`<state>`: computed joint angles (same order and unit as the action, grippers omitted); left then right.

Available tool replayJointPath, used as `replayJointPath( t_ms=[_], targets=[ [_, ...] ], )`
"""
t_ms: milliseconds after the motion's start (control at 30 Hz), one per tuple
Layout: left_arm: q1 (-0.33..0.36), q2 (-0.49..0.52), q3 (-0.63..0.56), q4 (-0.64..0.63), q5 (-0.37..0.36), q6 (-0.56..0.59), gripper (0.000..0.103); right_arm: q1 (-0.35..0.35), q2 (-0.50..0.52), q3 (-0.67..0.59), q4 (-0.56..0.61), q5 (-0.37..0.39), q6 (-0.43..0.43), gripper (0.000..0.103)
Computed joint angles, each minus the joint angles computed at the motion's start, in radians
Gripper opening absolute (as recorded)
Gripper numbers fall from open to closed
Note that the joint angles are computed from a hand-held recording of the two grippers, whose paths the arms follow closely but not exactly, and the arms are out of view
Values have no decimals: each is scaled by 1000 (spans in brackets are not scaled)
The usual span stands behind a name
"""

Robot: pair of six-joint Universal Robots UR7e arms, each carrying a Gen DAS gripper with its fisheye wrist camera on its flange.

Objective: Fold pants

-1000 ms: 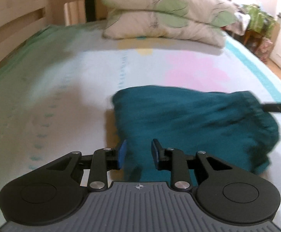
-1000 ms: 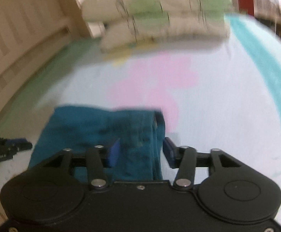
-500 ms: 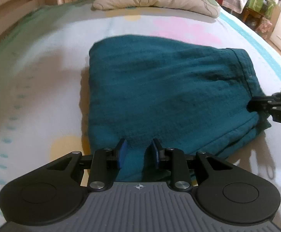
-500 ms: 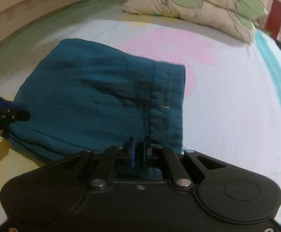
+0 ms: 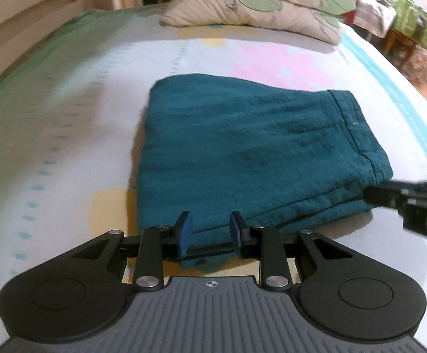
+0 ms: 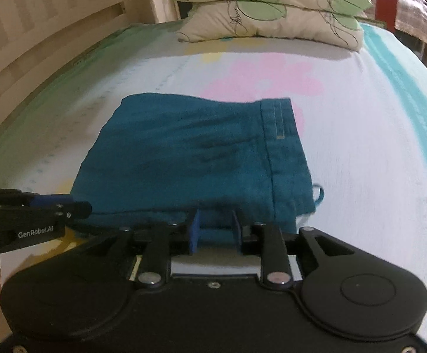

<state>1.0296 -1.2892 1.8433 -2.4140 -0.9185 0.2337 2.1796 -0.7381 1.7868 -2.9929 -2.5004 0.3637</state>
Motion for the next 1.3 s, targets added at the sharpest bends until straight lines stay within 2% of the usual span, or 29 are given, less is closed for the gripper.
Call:
replayJointPath(
  t_ms=[167, 400, 800, 1300],
  targets=[
    [-19, -32, 19, 30, 26, -60, 27, 16, -7, -6, 87, -14, 94, 38],
    [-32, -56, 31, 104, 43, -86, 27, 37, -8, 5, 116, -47, 147, 39],
    [-39, -77, 37, 181, 42, -113, 27, 47, 0, -4, 145, -46, 159, 39],
    [-39, -80, 39, 193, 48, -129, 27, 44, -1, -6, 169, -31, 163, 39]
  ],
)
